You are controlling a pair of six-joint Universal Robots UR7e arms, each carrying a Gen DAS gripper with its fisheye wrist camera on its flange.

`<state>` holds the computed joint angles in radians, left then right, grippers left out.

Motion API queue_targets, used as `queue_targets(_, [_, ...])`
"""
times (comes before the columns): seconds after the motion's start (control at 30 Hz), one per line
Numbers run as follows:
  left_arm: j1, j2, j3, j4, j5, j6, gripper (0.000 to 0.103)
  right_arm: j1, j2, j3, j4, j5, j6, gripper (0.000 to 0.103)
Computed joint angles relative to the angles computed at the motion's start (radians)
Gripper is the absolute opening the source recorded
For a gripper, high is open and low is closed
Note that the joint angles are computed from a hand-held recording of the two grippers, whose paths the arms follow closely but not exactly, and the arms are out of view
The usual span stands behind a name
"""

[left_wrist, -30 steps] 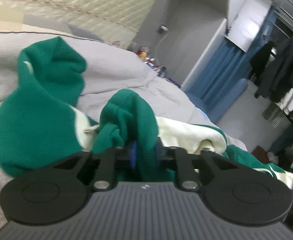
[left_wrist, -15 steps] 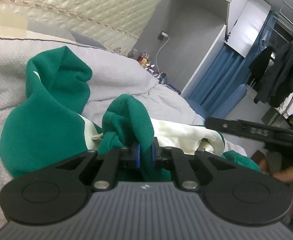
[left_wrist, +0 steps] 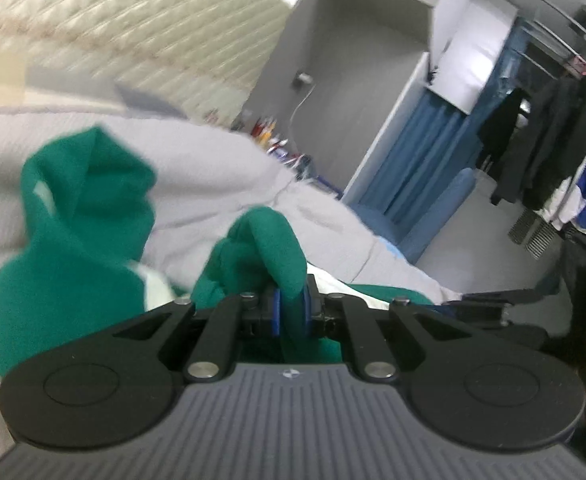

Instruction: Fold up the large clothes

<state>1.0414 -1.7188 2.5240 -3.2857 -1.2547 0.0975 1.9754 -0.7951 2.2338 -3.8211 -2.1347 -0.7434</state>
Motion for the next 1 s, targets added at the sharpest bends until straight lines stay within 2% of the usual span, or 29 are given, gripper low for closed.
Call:
queue_targets(0.1, [-0.038,0.000,-0.027,0.008,-0.013,0.064,0.012,0.037,-0.010,0.016,-0.133,-0.046,-0.007,0.019])
queue_targets(0.2, [-0.075,0.028,-0.093,0.032,-0.038,0.056,0.011,0.061,-0.033,-0.011,-0.244,-0.096,-0.041,0.018])
queue_targets(0.37, [-0.154,0.218,-0.313,0.008,-0.007,0.107,0.011,0.042,-0.076,-0.130,-0.325,-0.135,-0.104,0.017])
queue_targets(0.43, [-0.165,0.326,-0.436,-0.008,0.012,0.127,0.011,0.003,-0.091,-0.191,-0.316,-0.112,-0.116,0.017])
queue_targets(0.53, [-0.166,0.509,-0.666,0.033,0.064,0.174,0.011,-0.060,-0.113,-0.285,-0.215,-0.085,-0.027,0.017])
queue_targets(0.6, [-0.161,0.635,-0.823,0.062,0.097,0.224,0.011,-0.090,-0.086,-0.356,-0.226,-0.048,-0.073,0.015])
queue_targets(0.63, [-0.156,0.696,-0.895,0.069,0.112,0.237,0.011,-0.104,-0.059,-0.402,-0.243,-0.034,-0.117,0.008])
queue_targets(0.67, [-0.148,0.755,-0.964,0.079,0.124,0.233,0.011,-0.120,-0.038,-0.443,-0.245,-0.019,-0.133,0.008])
queue_targets(0.73, [-0.126,0.867,-1.087,0.088,0.146,0.213,0.011,-0.159,-0.016,-0.500,-0.167,0.000,-0.071,0.008])
queue_targets(0.8, [-0.100,0.954,-1.171,0.107,0.152,0.198,0.011,-0.202,0.021,-0.545,-0.111,0.001,-0.029,0.008])
queue_targets(0.87, [-0.064,1.030,-1.242,0.150,0.157,0.194,0.011,-0.246,0.049,-0.558,-0.084,-0.006,-0.022,0.008])
queue_targets(1.0, [-0.001,1.138,-1.308,0.175,0.154,0.240,0.011,-0.335,0.102,-0.573,-0.053,0.024,0.007,0.008])
